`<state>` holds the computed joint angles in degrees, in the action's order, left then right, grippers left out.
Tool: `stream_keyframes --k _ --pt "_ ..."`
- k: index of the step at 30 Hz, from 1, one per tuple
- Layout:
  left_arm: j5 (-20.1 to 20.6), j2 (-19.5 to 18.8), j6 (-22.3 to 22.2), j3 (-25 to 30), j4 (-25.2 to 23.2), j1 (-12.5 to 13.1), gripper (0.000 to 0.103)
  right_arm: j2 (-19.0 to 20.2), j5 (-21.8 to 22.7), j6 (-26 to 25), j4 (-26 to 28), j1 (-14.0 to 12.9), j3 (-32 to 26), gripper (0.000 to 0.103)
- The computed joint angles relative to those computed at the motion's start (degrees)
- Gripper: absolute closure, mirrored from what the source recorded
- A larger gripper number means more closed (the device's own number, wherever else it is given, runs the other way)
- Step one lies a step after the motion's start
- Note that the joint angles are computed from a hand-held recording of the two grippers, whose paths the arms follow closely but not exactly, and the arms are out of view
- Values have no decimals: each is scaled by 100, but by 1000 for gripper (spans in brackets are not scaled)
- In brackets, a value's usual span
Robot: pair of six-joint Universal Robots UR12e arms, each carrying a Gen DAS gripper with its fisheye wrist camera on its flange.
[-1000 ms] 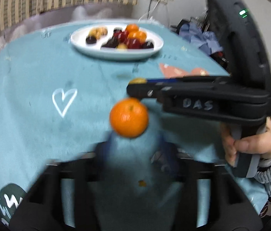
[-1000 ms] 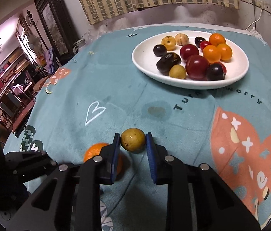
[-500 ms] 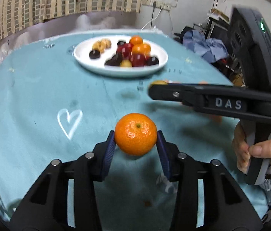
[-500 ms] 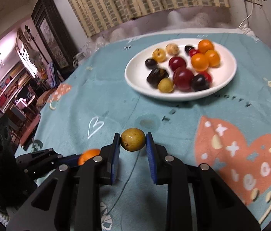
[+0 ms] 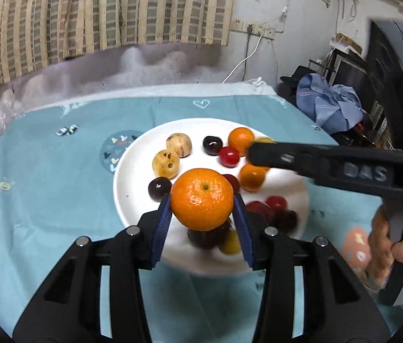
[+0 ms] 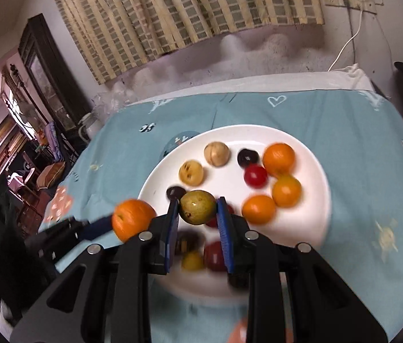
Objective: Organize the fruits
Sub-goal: 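Lower the mandarin and yellow-green fruit onto the white plate and open both tools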
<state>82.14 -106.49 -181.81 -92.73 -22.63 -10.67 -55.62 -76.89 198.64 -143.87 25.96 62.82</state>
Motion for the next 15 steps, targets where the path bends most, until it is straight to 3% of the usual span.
stream_keyframes --k 5,6,7,8,15 --pt "19 -221 -55 95 -69 30 56 523 -57 124 591 0 -742 74" --pt "-16 -232 -60 71 -37 46 52 577 -135 177 683 4 -823 73" --pt "7 -226 -108 31 49 47 41 601 -172 227 742 0 -861 73" --pt "35 -216 -132 8 88 45 31 586 -145 303 715 -16 -831 73" --pt "720 293 -241 -494 576 -107 9 -175 56 794 -199 -69 268 72"
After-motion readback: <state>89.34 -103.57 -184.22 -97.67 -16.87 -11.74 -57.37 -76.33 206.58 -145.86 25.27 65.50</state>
